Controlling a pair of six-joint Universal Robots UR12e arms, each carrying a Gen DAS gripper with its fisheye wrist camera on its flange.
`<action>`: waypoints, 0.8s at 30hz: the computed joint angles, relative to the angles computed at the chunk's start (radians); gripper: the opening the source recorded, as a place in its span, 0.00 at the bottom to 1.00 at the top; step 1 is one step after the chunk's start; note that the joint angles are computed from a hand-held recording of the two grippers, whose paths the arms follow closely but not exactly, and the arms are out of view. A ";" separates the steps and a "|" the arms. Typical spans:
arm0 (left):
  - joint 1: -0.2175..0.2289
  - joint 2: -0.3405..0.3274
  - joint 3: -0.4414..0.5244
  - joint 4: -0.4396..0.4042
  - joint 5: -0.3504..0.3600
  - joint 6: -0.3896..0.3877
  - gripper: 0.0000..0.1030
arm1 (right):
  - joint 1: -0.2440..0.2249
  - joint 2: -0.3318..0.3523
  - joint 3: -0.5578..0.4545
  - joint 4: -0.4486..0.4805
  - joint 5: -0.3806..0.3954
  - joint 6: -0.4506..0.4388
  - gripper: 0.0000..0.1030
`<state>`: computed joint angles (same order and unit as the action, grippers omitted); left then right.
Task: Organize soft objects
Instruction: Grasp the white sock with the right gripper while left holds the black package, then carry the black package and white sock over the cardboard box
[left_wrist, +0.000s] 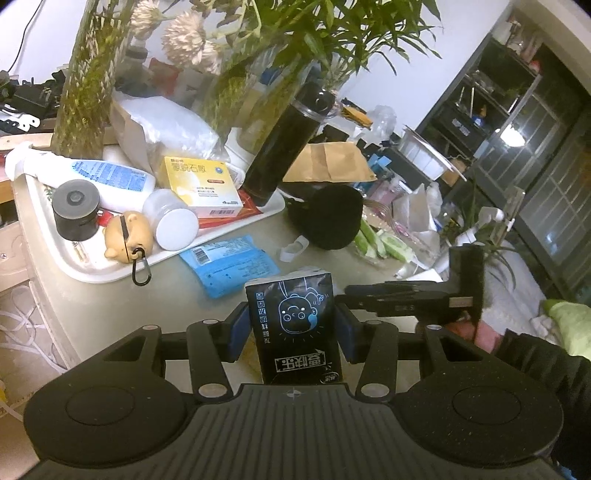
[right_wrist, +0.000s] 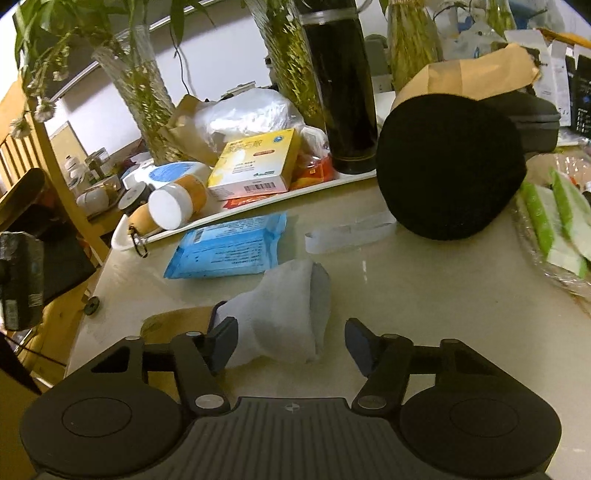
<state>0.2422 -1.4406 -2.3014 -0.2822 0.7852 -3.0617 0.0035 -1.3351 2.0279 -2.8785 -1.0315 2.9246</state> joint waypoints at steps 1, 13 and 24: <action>0.000 -0.001 0.000 0.004 0.001 -0.005 0.46 | 0.002 0.007 -0.005 0.002 -0.002 0.007 0.59; 0.000 0.002 -0.004 0.036 0.017 -0.030 0.46 | 0.015 -0.011 0.010 -0.049 -0.051 0.056 0.42; -0.015 0.071 0.018 -0.029 0.031 0.018 0.46 | -0.002 -0.180 0.077 -0.023 -0.154 -0.008 0.42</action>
